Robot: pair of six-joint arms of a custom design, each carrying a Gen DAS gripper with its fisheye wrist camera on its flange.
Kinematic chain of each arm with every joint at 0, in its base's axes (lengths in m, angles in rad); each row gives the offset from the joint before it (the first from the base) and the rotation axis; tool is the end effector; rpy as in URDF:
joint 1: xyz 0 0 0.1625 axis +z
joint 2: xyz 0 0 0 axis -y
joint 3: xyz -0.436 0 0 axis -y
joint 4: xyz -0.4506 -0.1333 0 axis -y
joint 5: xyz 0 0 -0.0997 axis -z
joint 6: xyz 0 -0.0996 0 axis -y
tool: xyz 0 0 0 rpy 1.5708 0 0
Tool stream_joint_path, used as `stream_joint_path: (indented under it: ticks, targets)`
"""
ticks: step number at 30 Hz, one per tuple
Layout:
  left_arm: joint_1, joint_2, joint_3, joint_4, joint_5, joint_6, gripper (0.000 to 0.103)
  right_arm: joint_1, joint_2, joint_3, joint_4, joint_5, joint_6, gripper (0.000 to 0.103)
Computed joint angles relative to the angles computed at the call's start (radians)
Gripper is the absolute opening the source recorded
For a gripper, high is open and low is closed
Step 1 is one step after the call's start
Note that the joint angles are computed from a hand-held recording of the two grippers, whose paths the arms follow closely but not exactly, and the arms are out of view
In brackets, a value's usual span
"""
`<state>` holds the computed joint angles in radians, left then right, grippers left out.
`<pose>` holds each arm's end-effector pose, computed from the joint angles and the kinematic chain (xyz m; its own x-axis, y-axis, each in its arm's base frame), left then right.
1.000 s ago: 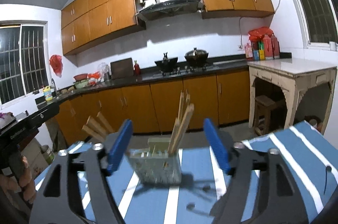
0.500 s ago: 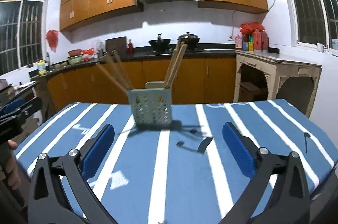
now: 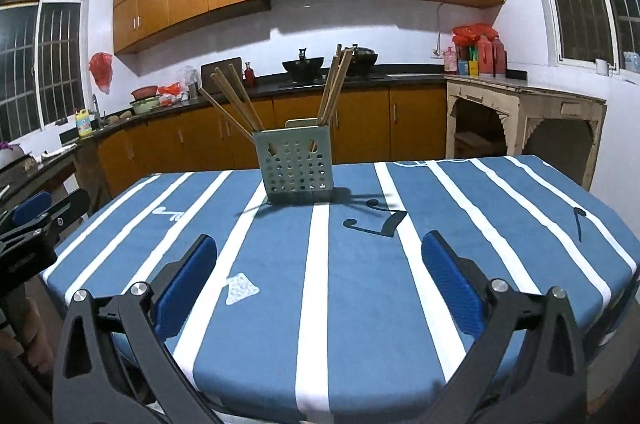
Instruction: Organize utensils
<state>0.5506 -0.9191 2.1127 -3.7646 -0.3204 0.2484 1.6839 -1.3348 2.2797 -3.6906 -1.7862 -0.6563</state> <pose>-0.3160 -0.4613 0.1572 -0.7064 -0.0754 -0.7038 0.6540 0.3107 -0.6897 0.1671 -0.4783 0.2757 -0.7601 -0.1659 0.6283 -0.6403 0.3559 -0.6807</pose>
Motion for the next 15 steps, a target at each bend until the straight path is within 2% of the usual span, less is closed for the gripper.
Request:
stream_joint_path:
  ticks: [10, 15]
  targets:
    - [0.0, -0.007, 0.034, 0.045, -0.002, -0.077, 0.099, 0.0, 0.002, 0.027, -0.031, 0.006, -0.026, 0.101]
    - [0.0, -0.005, 0.03, 0.033, -0.002, -0.07, 0.099, 0.005, 0.005, 0.021, -0.047, -0.004, -0.016, 0.101]
